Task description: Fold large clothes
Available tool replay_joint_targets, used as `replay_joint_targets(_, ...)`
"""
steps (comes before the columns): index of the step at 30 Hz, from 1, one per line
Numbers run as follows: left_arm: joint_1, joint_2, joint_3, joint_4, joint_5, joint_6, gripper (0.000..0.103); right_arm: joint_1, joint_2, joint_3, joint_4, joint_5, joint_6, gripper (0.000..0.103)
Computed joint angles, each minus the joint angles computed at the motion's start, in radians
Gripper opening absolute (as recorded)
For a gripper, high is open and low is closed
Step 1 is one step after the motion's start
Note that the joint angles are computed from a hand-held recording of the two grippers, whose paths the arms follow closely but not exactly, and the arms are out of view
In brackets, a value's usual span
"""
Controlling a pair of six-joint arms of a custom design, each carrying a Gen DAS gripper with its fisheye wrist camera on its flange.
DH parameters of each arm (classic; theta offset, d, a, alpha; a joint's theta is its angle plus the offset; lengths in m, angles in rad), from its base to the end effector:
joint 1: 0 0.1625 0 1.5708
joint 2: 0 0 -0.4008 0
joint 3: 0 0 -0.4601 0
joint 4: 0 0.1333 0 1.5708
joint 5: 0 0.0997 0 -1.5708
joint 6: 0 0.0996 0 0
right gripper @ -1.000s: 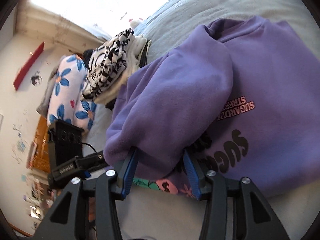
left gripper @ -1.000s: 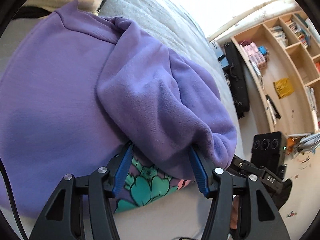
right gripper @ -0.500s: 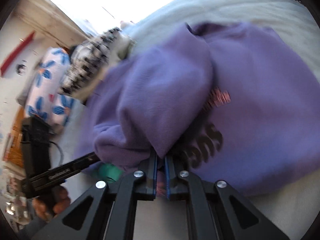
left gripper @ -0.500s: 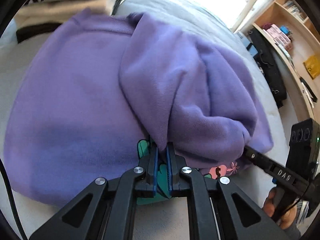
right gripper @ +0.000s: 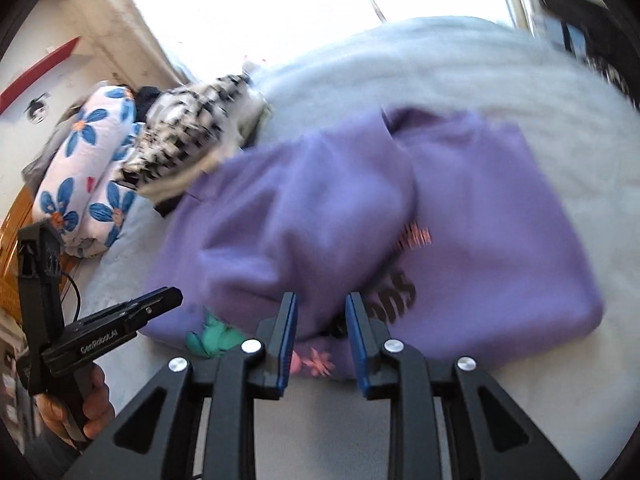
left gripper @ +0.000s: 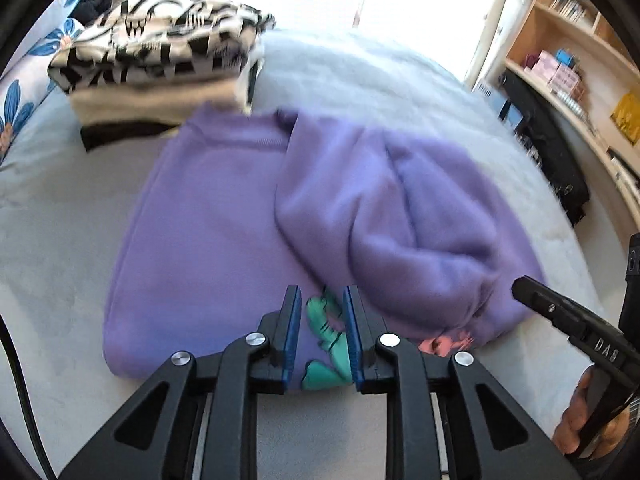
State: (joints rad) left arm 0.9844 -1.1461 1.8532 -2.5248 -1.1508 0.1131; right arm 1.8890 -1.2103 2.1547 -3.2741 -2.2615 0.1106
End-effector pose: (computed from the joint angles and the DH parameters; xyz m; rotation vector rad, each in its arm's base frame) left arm -0.2059 -0.6242 0.1650 0.8751 2.6116 -0.4697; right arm 0.2341 -0.4875 0.1777 -0.0938 -2.4235 1.1192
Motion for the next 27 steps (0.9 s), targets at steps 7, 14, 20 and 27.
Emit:
replay_joint_targets(7,-0.002,0.064,-0.071,-0.028,-0.096,0.024,0.019,0.003,0.114,-0.144,-0.02,0.017,-0.182,0.025)
replay_joint_targets(14,0.011,0.147,-0.12,0.036,-0.071,0.026,0.014,-0.038,0.152,-0.169,0.032,-0.115,-0.163,0.021)
replay_joint_targets(20,0.02,0.135,-0.069,0.008,-0.065,0.054,0.014,-0.075,0.098,-0.064,0.003,-0.073,-0.11,0.01)
replay_joint_targets(27,0.019,0.136,-0.034,-0.053,-0.036,0.084,0.014,-0.067,0.145,-0.075,-0.063,-0.116,-0.122,0.01)
